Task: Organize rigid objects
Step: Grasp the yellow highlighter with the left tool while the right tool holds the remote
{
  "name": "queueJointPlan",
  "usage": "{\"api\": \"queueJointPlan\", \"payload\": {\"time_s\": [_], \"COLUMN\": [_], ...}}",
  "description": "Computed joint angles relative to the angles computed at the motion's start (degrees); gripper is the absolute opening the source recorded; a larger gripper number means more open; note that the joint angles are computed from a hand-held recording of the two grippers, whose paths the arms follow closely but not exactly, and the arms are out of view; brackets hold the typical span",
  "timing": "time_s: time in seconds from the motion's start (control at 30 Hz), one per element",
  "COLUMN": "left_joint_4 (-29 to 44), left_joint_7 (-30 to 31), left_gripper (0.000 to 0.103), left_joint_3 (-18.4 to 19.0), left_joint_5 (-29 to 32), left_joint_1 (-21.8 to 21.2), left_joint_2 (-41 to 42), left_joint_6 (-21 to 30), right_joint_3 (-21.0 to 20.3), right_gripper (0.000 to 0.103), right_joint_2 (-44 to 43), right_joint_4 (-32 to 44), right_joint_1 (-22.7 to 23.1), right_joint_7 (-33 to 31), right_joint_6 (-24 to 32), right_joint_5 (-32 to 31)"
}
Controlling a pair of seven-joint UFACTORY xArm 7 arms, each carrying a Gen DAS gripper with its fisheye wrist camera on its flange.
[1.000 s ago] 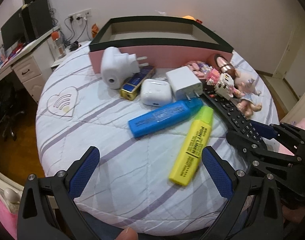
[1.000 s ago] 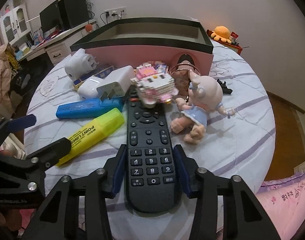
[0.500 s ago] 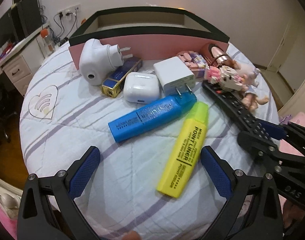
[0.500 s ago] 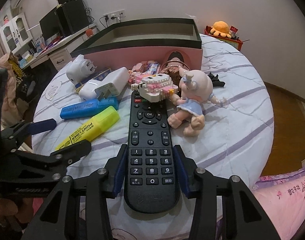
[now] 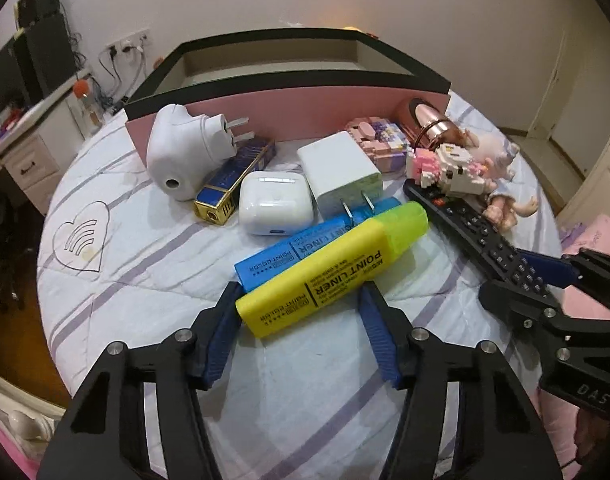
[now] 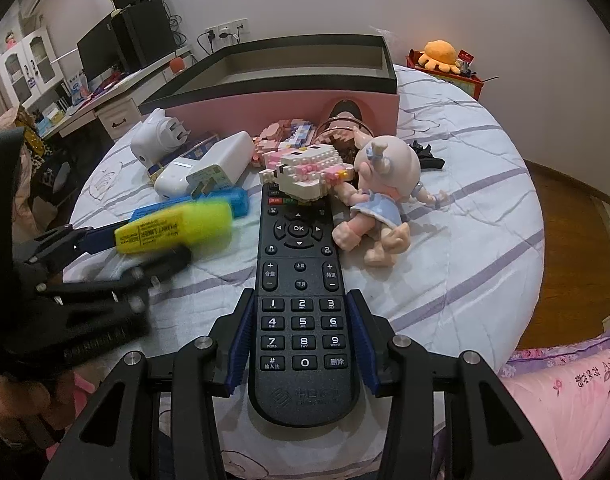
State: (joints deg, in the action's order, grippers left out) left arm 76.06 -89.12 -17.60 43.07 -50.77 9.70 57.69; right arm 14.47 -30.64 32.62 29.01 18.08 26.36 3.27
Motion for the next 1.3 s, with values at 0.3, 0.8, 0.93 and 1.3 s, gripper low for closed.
{"api": "queueJointPlan", "payload": {"time_s": [0.3, 0.8, 0.93, 1.3], "left_joint_4": [1.37, -5.42, -6.27, 0.77], "left_joint_7": [3.84, -0.90, -2.14, 3.96], "left_gripper": [0.092, 0.041, 0.032, 0.033], "left_joint_3": [0.21, -0.23, -1.15, 0.51], "left_joint_5": [0.20, -0.81, -0.81, -0.82], "left_joint_1": [0.59, 2.12, 2.74, 1.47], "left_joint_2": [0.70, -3.58, -4.26, 1.50], "left_joint_6": [-0.28, -9.23, -11.23, -9.51], "right_joint_3": [-0.25, -0.05, 0.12, 0.42], "right_gripper": [0.046, 0.046, 0.046, 0.047], "right_joint_2": [-0.20, -0.54, -0.50, -0.36], "right_joint_4": [-0.23, -0.42, -0.21, -0.14], "right_joint_1": [0.19, 0.00, -0.13, -0.33], "right_joint_7": [0.02, 0.40, 0.63, 1.66], "right_joint_6": [-0.16, 0.08, 0.43, 0.29], "right_joint_5": [0.32, 0.13, -0.13, -0.39]}}
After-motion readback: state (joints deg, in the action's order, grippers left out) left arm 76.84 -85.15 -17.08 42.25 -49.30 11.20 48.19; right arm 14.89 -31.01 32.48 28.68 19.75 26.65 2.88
